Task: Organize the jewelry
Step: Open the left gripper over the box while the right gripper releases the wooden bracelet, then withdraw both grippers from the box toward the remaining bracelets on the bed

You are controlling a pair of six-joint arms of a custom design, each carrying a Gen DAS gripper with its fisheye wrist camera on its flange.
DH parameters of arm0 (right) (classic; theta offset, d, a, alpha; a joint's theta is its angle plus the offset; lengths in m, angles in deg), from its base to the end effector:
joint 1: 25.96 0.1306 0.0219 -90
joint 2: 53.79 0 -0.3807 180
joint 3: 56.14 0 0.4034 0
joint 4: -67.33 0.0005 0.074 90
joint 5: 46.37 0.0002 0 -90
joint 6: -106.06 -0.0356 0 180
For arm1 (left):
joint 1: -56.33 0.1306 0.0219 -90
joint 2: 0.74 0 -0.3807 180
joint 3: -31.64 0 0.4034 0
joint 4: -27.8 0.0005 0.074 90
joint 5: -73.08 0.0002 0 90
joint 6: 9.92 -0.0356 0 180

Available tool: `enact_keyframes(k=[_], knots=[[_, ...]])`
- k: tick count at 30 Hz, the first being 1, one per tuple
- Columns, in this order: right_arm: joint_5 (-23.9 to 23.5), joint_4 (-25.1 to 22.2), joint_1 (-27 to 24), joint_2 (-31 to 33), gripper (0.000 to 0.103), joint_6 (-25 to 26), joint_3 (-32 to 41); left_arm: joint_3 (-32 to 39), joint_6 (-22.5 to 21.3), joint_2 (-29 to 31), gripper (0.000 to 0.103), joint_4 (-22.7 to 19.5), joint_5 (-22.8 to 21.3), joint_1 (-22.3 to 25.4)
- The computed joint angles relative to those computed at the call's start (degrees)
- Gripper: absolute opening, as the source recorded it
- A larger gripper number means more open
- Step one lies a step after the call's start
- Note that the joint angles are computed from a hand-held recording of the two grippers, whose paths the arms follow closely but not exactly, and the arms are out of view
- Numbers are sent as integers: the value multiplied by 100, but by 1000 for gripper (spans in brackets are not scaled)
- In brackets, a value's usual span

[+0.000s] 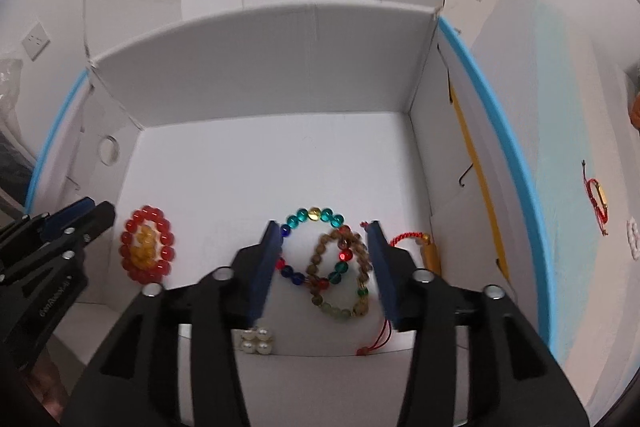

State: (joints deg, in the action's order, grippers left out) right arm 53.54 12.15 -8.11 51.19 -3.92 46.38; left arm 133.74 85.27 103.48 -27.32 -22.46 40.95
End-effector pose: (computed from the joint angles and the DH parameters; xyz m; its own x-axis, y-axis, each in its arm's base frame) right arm 0.5556 0.1719 0.3888 -0.8289 0.0867 -0.5527 0.0734 0.9962 0.0463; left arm 0.5577 -0.1504 0.3926 -0.8268 0.1341 -0.5462 0.1394 0.9897 0.0319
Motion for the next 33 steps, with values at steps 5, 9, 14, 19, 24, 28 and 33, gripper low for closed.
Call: enact_keyframes(k=[5,9,14,19,24,28,33], knots=[[216,247,-31,-320,69,91,-127,-117,20,-229,70,261,-205,-23],[224,343,-130,-476,78,121,-181,-99,63,-305,85,320,-174,-71],[457,665,-192,-771,93,145,-436,-151,86,-455,97,532,-170,-213],[825,931,-234,-1132,95,171,-747,-114,50,-502,97,637,-319,-430],[1067,1155,-376,-1483,95,338,-1015,-124,164,-576,97,835,-133,-630],[1005,1079,-617,-1681,95,339,-1163,-145,179,-595,97,1122,185,-843],[974,1095,-1091,-2027,95,345,-1512,105,124,-375,97,1124,214,-1274]])
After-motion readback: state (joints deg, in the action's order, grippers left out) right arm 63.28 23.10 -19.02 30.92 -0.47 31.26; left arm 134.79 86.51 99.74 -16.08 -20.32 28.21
